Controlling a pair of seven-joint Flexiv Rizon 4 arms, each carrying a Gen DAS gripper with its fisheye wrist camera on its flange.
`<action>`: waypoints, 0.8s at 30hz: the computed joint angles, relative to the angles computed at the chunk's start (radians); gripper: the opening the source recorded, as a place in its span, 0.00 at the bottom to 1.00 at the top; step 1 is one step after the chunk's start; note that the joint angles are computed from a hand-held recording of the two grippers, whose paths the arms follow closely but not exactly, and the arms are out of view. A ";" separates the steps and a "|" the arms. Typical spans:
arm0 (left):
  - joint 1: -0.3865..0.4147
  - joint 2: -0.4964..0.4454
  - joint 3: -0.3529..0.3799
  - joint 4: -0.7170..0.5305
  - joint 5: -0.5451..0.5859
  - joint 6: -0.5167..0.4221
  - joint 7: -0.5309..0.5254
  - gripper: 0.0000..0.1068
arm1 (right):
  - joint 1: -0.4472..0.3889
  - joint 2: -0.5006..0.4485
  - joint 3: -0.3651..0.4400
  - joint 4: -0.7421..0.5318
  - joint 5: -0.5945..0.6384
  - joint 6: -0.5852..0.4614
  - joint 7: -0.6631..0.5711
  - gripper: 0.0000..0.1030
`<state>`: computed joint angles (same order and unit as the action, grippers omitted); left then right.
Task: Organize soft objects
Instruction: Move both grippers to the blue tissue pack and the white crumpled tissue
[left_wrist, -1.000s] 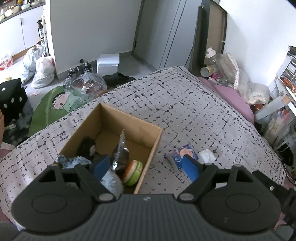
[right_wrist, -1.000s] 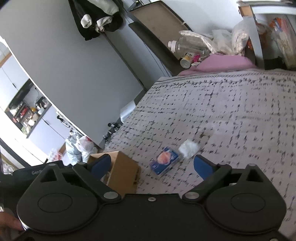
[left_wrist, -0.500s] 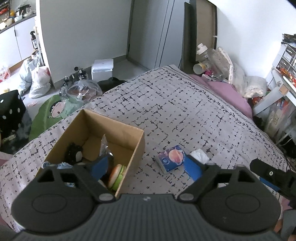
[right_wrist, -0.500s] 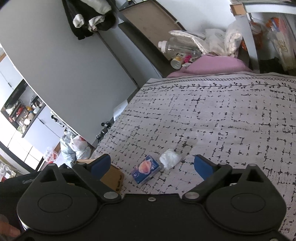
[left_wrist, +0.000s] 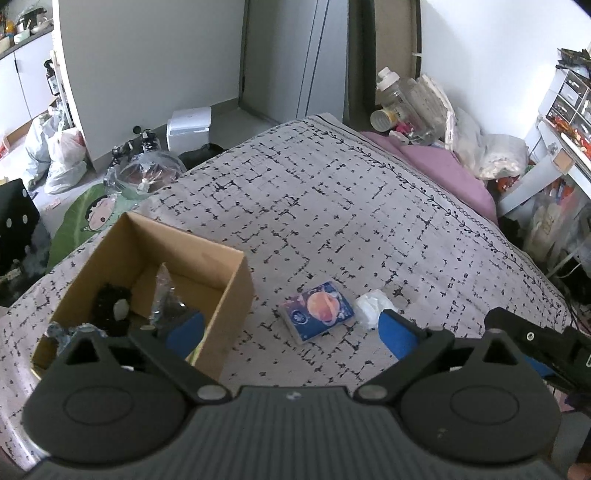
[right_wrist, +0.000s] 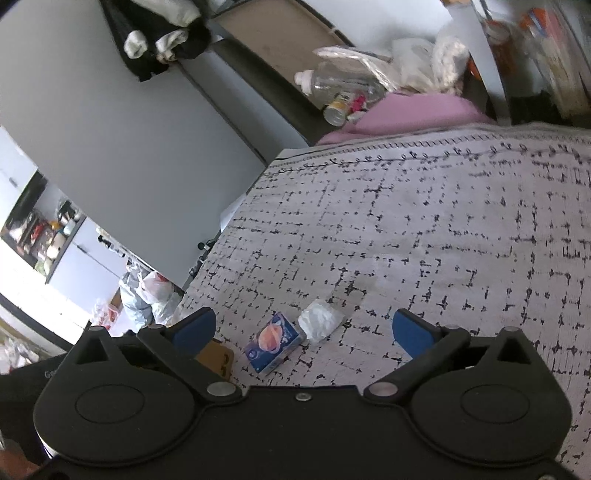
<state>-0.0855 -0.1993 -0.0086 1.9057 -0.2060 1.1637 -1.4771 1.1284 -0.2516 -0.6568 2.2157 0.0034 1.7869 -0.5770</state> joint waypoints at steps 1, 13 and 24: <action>-0.002 -0.004 -0.001 -0.004 0.002 0.001 -0.005 0.93 | -0.048 -0.002 0.050 -0.006 0.007 0.004 0.007 1.00; -0.016 -0.084 -0.026 -0.042 -0.034 0.022 0.000 0.91 | -0.337 -0.073 0.354 -0.077 0.066 0.018 0.077 0.87; -0.046 -0.194 -0.002 -0.129 -0.007 -0.021 -0.118 0.91 | -0.637 -0.157 0.672 -0.154 0.025 0.023 0.133 0.71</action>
<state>-0.1318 -0.3937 -0.0110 1.7765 -0.2131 1.1426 -1.5952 0.4913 -0.4084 0.0149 2.0613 0.0285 1.8102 -0.4437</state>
